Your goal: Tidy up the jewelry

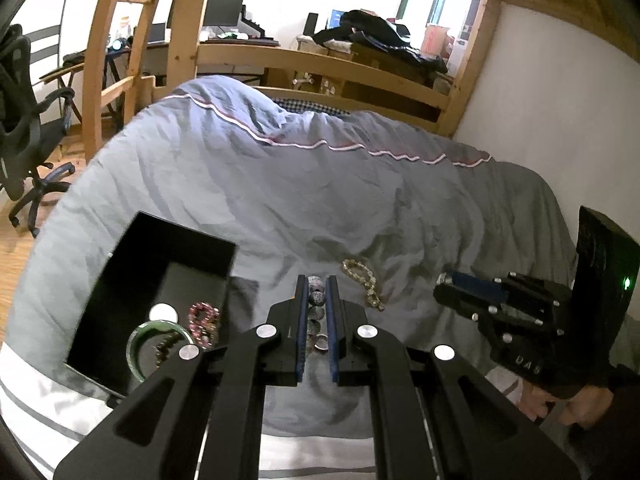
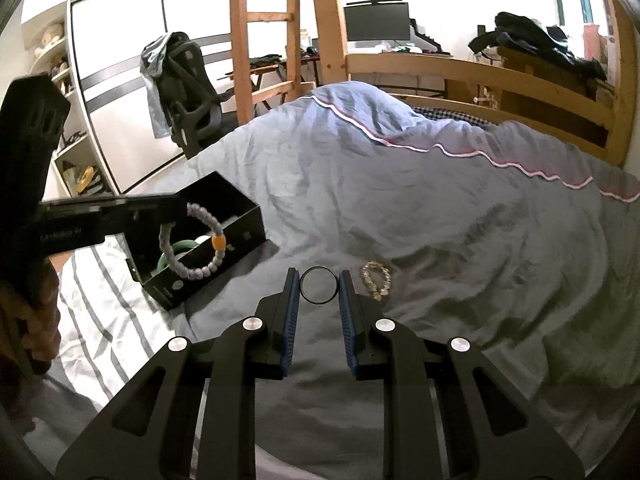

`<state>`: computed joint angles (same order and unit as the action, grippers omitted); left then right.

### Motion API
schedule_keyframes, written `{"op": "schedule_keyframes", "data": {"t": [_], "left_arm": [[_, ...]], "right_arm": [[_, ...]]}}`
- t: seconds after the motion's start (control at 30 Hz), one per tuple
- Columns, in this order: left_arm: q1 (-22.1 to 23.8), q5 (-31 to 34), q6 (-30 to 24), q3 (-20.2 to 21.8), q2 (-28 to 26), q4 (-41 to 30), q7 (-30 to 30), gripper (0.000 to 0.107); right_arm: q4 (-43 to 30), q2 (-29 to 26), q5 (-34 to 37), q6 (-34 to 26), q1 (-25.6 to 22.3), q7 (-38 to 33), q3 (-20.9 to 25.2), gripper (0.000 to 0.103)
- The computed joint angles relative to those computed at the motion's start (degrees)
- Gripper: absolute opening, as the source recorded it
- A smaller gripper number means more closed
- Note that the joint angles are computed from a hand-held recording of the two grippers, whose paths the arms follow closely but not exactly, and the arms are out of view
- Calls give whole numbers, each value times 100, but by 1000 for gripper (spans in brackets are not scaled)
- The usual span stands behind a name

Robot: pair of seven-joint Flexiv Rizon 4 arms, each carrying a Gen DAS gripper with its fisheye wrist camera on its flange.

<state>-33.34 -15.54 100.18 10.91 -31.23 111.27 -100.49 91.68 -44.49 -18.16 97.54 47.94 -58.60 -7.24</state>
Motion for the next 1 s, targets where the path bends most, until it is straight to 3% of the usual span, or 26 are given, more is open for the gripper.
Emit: {"op": "schedule_keyframes", "data": {"t": [0.5, 0.8, 1.0], "left_arm": [[-222, -173, 107, 643, 410, 463, 113, 8], [-130, -443, 198, 792, 594, 840, 96, 8], [106, -496, 142, 611, 636, 935, 107, 8]], "right_arm": [[-1065, -397, -574, -803, -143, -118, 603, 21], [-2184, -956, -748, -1479, -216, -525, 1201, 21], [-2926, -1398, -577, -1922, -168, -975, 1575, 21]]}}
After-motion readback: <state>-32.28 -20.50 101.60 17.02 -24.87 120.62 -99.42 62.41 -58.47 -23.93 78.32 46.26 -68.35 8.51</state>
